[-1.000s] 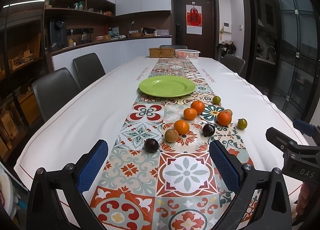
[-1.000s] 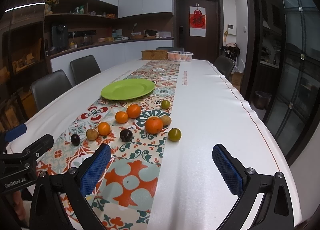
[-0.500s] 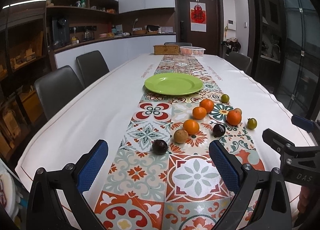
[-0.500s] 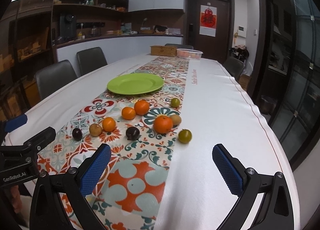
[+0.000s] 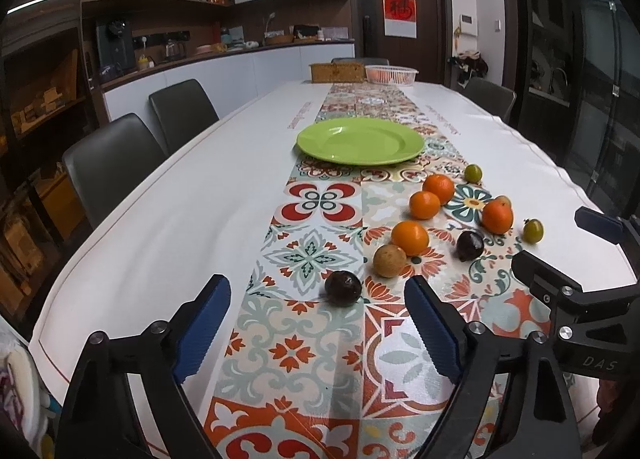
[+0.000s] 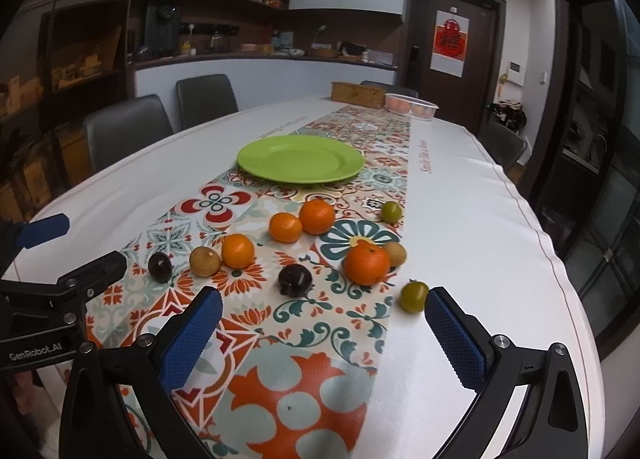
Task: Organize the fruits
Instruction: 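Close the left tool on a dark plum while the right tool grasps another dark plum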
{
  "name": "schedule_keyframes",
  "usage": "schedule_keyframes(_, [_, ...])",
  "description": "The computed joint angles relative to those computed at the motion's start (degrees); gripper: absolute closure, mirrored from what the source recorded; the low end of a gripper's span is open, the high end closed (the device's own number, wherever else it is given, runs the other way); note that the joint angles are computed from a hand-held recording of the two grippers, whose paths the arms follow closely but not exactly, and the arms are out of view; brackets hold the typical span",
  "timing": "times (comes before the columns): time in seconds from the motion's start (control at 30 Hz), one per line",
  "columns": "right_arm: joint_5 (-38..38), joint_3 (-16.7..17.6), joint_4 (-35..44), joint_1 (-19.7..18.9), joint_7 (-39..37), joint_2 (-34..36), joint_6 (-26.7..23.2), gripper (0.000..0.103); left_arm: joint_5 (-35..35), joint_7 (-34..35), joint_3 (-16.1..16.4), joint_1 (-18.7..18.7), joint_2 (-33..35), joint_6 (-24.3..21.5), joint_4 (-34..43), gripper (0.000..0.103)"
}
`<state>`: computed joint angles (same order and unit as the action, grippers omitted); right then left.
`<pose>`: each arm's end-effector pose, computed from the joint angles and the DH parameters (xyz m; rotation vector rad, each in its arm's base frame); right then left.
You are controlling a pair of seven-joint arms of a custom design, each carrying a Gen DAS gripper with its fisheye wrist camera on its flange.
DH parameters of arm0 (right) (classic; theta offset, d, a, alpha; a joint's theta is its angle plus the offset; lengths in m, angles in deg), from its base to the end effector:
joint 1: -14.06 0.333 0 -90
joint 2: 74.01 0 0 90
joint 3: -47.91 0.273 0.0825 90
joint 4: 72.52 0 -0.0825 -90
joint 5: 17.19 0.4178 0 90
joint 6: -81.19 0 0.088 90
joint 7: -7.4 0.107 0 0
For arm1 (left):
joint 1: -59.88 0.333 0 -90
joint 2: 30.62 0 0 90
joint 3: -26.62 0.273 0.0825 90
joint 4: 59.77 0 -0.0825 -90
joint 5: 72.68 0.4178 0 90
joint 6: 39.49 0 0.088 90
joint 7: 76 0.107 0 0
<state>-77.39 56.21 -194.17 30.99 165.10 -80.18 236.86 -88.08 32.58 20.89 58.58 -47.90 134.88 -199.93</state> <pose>0.5233 0.2829 0.4655 -1.7394 1.5802 -0.9267 0.5288 -0.0460 0.4604 -1.5116 1.8523 -0.8388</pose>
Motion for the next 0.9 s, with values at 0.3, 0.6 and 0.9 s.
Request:
schedule_keyframes(0.3, [5.19,-1.45,4.53,1.27,-6.64,5.55,-0.14,0.003,-1.87,3.56,1.43,-1.37,4.25,-4.7,4.09,0.028])
schedule_keyframes(0.6, [14.96,-3.04,7.83,2.63,-16.38,9.95,0.88,0.016,-3.87,5.84,0.85,-0.61,8.12,-10.17,8.31,0.038])
schedule_keyframes(0.9, [25.28,-3.79,12.16,3.22,-25.26,14.14,-0.64,0.031,-3.38,6.06,0.29,0.28,11.44,-13.89,12.34,0.045])
